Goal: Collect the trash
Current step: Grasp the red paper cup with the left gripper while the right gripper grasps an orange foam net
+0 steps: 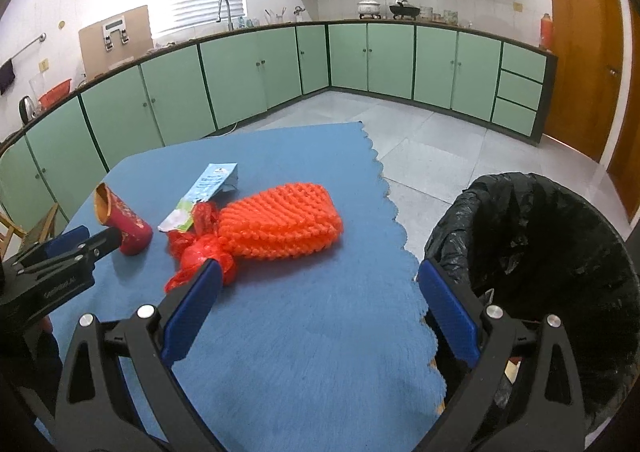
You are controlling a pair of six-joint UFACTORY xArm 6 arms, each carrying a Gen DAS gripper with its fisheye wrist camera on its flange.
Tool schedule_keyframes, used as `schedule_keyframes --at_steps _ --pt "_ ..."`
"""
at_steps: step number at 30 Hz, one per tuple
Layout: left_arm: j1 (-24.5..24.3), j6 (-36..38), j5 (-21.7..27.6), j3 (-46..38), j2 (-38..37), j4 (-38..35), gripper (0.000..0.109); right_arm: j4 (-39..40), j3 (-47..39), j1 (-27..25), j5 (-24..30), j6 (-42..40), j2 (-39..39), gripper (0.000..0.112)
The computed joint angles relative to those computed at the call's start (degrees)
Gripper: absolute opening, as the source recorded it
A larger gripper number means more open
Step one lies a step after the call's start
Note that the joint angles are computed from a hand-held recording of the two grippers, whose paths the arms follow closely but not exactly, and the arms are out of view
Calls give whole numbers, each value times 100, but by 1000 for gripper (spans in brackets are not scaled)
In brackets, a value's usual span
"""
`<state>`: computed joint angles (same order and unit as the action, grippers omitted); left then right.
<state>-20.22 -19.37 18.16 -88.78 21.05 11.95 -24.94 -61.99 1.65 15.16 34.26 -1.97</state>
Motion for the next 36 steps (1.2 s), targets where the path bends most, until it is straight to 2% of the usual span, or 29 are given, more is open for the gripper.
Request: schedule_keyframes --at_steps 8,15,20,21,25,29,32,36 --pt "61 -744 429 -965 695 734 66 477 -694 -18 3 -535 602 95" --pt "87 -1087 665 -1408 996 1074 65 757 -1578 -36 318 -803 1317 95" --pt "69 -926 803 -1591 1150 905 46 993 -2044 -80 638 -1078 1763 95" --pt "67 -899 833 -1612 1174 882 45 1083 -2097 -82 688 -1171 1823 94" --pt "58 -993 775 -1601 1188 1067 44 1496 -2146 -67 846 -1581 1936 84" --pt "70 -983 726 -1572 1177 1103 36 2087 -2074 -36 871 -2009 1954 78" --pt "57 -1017 740 -1604 1188 1221 23 2936 -2075 -3 891 -2694 1940 57" --pt "50 -1134 832 -1655 1183 1389 13 2928 -2094 56 916 -2821 1857 23"
